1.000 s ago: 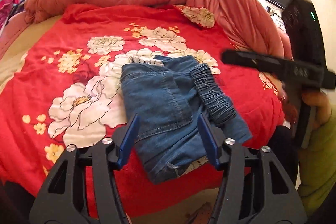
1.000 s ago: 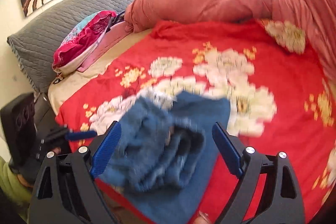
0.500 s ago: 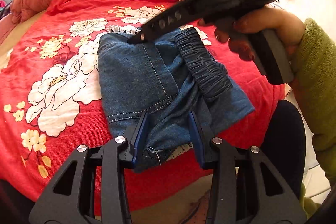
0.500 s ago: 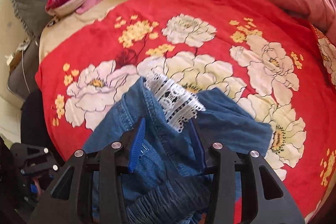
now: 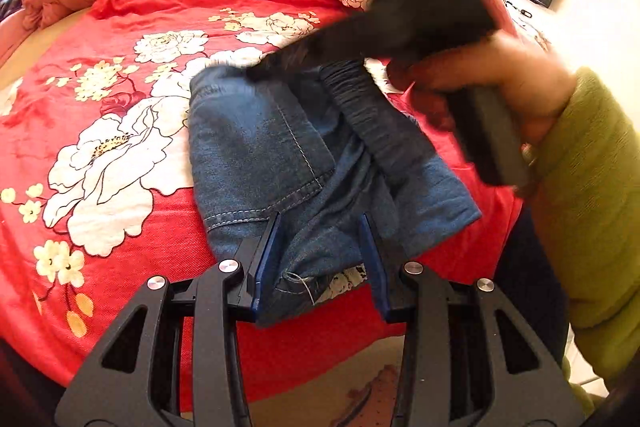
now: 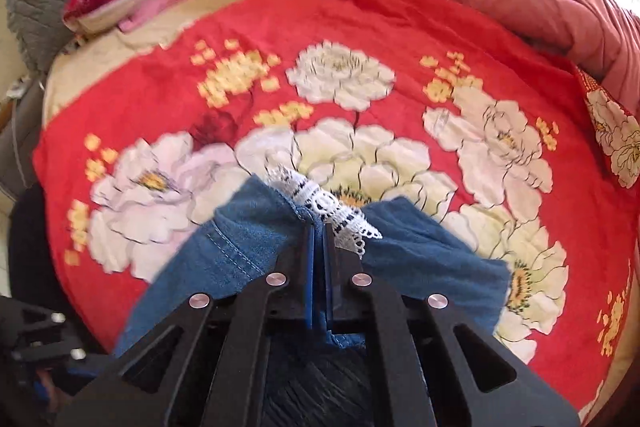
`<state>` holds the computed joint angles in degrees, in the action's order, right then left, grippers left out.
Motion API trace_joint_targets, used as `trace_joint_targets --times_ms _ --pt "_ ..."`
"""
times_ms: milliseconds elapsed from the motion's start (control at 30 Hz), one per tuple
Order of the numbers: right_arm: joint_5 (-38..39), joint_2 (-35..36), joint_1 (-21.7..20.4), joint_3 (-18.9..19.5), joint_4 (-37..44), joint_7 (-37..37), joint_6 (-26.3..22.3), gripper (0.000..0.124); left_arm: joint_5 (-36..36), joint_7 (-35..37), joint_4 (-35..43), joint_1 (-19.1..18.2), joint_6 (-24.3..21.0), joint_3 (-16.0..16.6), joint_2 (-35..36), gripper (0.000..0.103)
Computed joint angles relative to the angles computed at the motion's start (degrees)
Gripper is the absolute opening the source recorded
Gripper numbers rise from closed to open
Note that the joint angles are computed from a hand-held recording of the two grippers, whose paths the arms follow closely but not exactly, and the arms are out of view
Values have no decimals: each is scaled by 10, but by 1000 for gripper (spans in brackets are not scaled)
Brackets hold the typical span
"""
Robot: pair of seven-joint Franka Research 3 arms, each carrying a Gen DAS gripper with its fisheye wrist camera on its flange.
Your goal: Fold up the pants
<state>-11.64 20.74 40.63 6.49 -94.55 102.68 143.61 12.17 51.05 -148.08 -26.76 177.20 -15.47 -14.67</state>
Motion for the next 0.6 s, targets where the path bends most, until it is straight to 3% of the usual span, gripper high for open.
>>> trace_joint_targets --times_ms 267,400,467,600 --pt "-19 -8 5 -11 -23 45 31 11 -8 7 -2 -7 4 9 3 31" --pt "-53 -29 13 -23 -48 96 56 35 -13 12 -2 -11 4 11 4 31" --pt "-52 -43 5 -17 -66 103 78 35 -13 12 -1 -10 4 10 4 31" --pt "-54 -76 -7 -11 -107 124 112 49 -15 12 -2 -10 4 10 4 31"
